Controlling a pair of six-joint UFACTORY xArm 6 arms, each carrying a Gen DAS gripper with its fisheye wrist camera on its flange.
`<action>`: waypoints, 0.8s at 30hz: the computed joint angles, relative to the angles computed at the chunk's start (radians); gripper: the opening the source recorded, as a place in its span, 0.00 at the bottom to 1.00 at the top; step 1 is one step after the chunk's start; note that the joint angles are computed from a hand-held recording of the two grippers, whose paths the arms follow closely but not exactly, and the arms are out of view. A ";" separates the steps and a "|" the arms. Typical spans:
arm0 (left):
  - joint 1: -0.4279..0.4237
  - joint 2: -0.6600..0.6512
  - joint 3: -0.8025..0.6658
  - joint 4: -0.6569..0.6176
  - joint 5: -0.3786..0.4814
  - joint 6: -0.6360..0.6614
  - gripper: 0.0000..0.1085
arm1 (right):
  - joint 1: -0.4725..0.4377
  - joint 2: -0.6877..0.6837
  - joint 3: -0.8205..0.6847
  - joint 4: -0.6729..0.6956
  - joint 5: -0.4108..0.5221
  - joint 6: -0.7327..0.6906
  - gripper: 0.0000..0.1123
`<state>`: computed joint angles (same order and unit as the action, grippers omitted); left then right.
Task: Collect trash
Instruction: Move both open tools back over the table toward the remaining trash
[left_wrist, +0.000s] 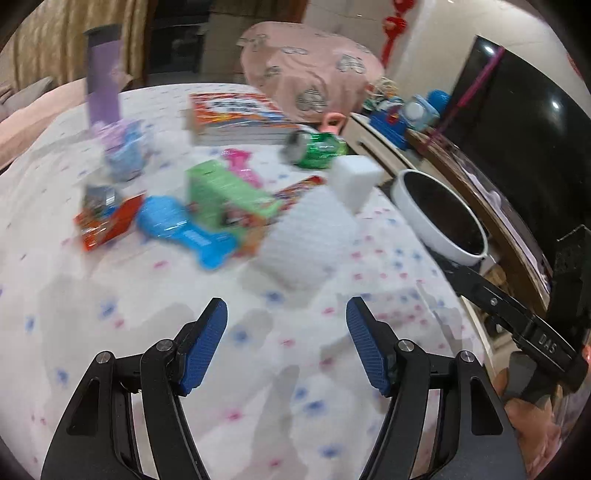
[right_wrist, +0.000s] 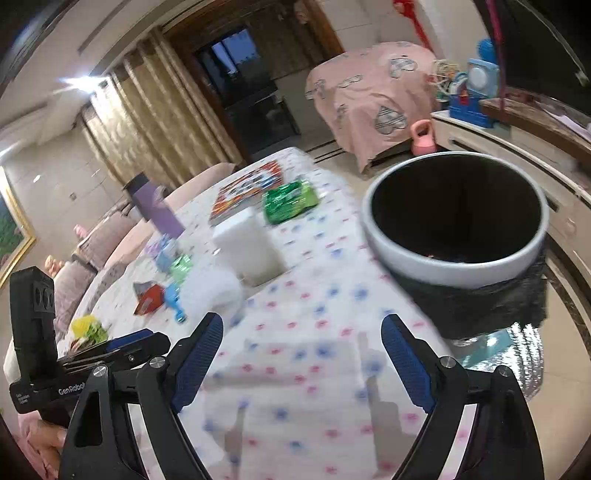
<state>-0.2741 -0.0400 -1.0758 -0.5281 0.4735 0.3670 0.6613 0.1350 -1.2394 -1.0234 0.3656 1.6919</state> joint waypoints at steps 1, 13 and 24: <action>0.012 -0.003 0.006 -0.001 0.000 -0.002 0.63 | 0.007 0.015 -0.015 -0.001 -0.003 -0.002 0.79; 0.128 0.006 0.001 -0.029 -0.044 0.031 0.63 | 0.039 0.209 -0.226 0.193 -0.047 -0.214 0.79; 0.204 0.189 -0.184 0.049 -0.040 -0.031 0.62 | 0.036 0.333 -0.394 0.317 -0.004 -0.362 0.79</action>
